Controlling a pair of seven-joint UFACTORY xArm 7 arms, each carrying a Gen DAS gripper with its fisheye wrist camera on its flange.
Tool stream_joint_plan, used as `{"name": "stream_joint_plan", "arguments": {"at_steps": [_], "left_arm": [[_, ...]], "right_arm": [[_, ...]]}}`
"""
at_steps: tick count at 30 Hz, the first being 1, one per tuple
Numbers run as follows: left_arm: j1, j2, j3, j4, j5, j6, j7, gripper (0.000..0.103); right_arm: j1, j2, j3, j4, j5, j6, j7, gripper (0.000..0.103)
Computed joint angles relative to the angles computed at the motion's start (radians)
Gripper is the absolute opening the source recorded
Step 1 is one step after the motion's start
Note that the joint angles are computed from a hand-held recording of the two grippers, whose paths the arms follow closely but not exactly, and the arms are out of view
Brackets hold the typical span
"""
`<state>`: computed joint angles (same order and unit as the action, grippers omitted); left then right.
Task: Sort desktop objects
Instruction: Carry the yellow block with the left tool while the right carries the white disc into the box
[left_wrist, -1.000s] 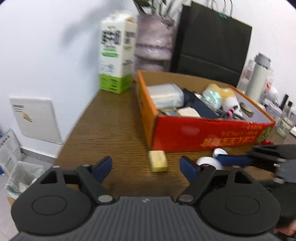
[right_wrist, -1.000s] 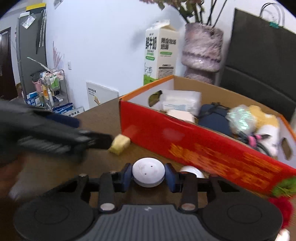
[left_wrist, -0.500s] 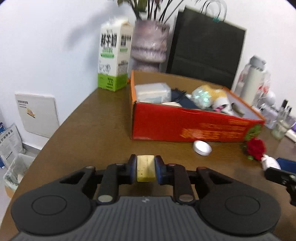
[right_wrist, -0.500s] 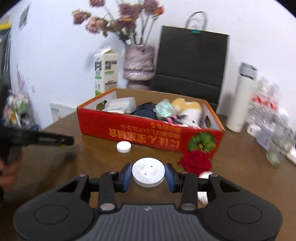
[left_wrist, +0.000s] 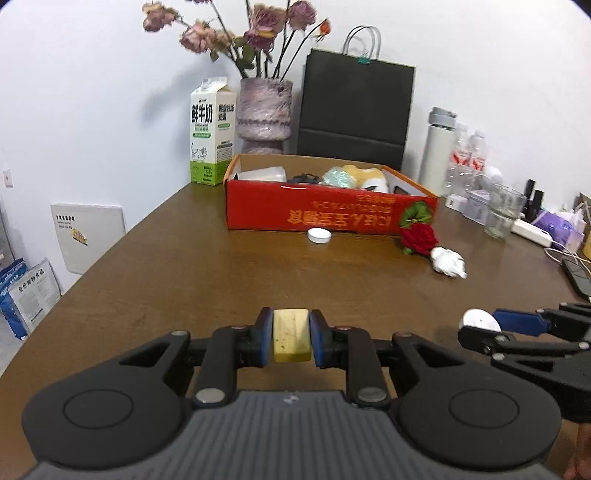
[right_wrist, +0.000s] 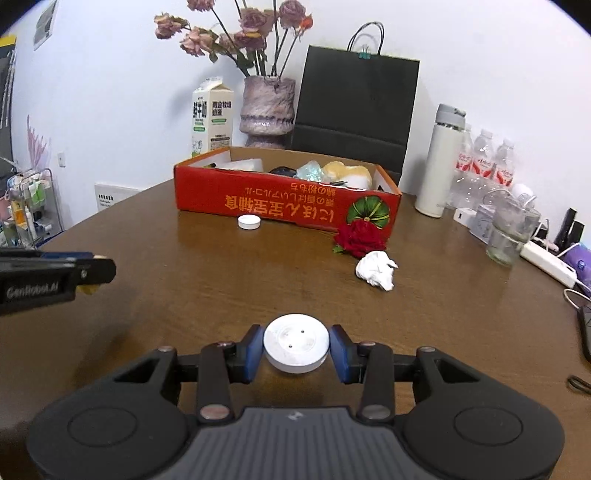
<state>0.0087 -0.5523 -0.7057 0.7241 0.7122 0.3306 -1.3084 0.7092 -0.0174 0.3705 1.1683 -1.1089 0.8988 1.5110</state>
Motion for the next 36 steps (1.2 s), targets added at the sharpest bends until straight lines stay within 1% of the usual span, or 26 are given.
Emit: {"name": "stream_joint_plan", "arguments": {"at_steps": [2,4,7,9,12,15,17,18,20,22,24,26,27,30,31,32,33,34,35,36], "left_arm": [[-0.051,-0.044,0.016,-0.017,-0.026,0.025,0.012,0.022],[-0.085,-0.103,0.027,-0.041,-0.045,0.021,0.021,0.022],[-0.068,-0.183,0.0,-0.045,-0.055,0.018,0.027,0.022],[-0.037,-0.216,-0.01,-0.043,-0.069,-0.015,0.024,0.022],[0.014,-0.235,-0.033,-0.032,-0.105,-0.035,0.02,0.022],[0.049,-0.221,-0.049,-0.024,-0.144,-0.046,0.038,0.022],[0.075,-0.197,-0.047,-0.013,-0.162,-0.067,0.058,0.022],[0.096,-0.187,-0.045,-0.007,-0.166,-0.09,0.066,0.022],[0.159,-0.168,-0.055,0.009,-0.166,-0.142,0.078,0.022],[0.227,-0.145,-0.077,0.035,-0.168,-0.175,0.097,0.022],[0.279,-0.102,-0.096,0.07,-0.182,-0.191,0.118,0.022],[0.312,-0.033,-0.095,0.108,-0.192,-0.226,0.149,0.022],[0.317,0.009,-0.086,0.134,-0.199,-0.233,0.173,0.022],[0.27,0.152,-0.004,0.213,-0.223,-0.288,0.247,0.022],[0.278,0.19,0.0,0.248,-0.219,-0.295,0.259,0.022],[0.303,0.229,-0.014,0.29,-0.197,-0.293,0.267,0.022],[0.352,0.267,-0.052,0.338,-0.154,-0.28,0.244,0.022],[0.38,0.321,-0.079,0.396,-0.119,-0.251,0.239,0.022],[0.367,0.395,-0.078,0.454,-0.116,-0.225,0.275,0.022],[0.325,0.462,-0.054,0.507,-0.144,-0.189,0.327,0.022]], "right_arm": [[0.009,-0.032,0.012,-0.021,-0.006,0.018,0.016,0.038],[0.01,-0.064,0.027,-0.037,-0.006,0.024,0.029,0.038],[-0.007,-0.128,0.049,-0.067,-0.012,-0.003,0.073,0.038],[-0.026,-0.163,0.076,-0.073,-0.041,0.004,0.101,0.038],[-0.055,-0.19,0.114,-0.072,-0.085,0.037,0.121,0.038],[-0.083,-0.204,0.127,-0.074,-0.092,0.045,0.144,0.038],[-0.102,-0.206,0.12,-0.071,-0.082,0.03,0.136,0.038],[-0.112,-0.204,0.116,-0.066,-0.081,0.022,0.124,0.038],[-0.132,-0.198,0.113,-0.045,-0.096,0.024,0.102,0.038],[-0.153,-0.185,0.112,-0.022,-0.14,0.029,0.096,0.038],[-0.167,-0.174,0.099,-0.007,-0.183,0.012,0.096,0.038],[-0.18,-0.157,0.074,0.012,-0.202,-0.031,0.086,0.038],[-0.188,-0.143,0.06,0.029,-0.207,-0.052,0.072,0.038],[-0.208,-0.098,0.021,0.082,-0.239,-0.097,0.064,0.038],[-0.213,-0.081,0.007,0.101,-0.252,-0.112,0.063,0.038],[-0.217,-0.061,-0.01,0.123,-0.255,-0.135,0.053,0.038],[-0.219,-0.04,-0.026,0.146,-0.255,-0.159,0.046,0.038],[-0.226,-0.013,-0.049,0.177,-0.247,-0.196,0.033,0.038],[-0.229,0.011,-0.069,0.206,-0.227,-0.225,0.006,0.038],[-0.231,0.047,-0.088,0.247,-0.198,-0.242,-0.025,0.038]]}}
